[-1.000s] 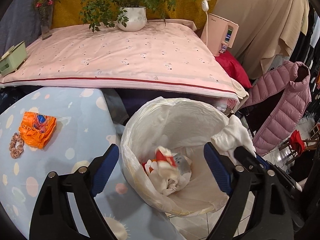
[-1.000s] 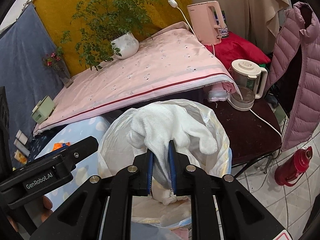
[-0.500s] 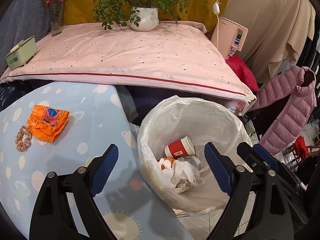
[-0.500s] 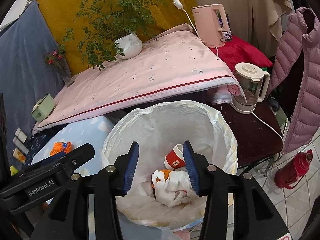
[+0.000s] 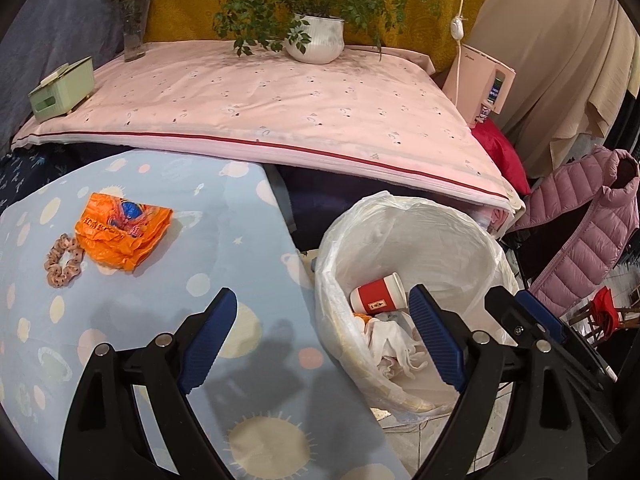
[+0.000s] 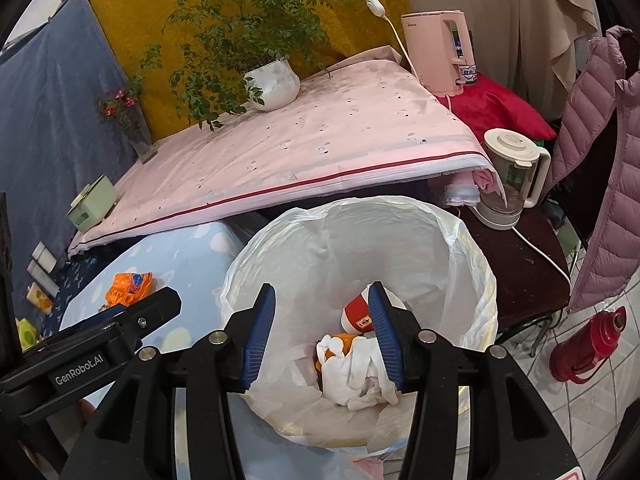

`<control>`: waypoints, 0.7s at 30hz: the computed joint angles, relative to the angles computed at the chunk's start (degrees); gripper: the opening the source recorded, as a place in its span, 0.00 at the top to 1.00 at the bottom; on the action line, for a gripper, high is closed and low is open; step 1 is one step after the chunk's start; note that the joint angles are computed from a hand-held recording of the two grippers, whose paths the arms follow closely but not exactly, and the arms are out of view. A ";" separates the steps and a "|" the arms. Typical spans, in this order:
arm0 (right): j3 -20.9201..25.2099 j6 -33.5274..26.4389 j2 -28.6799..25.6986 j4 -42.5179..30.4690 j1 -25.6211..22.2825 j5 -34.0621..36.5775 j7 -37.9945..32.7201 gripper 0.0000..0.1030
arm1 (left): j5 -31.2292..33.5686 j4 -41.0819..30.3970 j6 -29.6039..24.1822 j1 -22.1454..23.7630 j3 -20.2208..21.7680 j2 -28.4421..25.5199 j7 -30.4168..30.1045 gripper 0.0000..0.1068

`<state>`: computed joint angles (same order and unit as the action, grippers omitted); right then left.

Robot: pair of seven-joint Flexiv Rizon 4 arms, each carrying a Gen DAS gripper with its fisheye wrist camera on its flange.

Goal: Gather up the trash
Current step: 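Move both tools back over the scrunchie and orange bag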

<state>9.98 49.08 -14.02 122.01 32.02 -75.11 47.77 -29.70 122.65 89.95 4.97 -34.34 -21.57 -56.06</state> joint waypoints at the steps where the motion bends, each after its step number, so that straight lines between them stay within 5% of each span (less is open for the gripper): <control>1: 0.01 0.00 -0.14 -0.20 0.06 0.02 -0.22 0.54 | -0.19 0.16 0.07 0.45 -0.30 0.05 0.07 0.22; 21: -0.88 -0.59 -4.29 -6.46 3.61 1.99 -6.11 0.50 | 3.41 4.30 2.90 13.06 -8.20 0.65 -3.08 0.22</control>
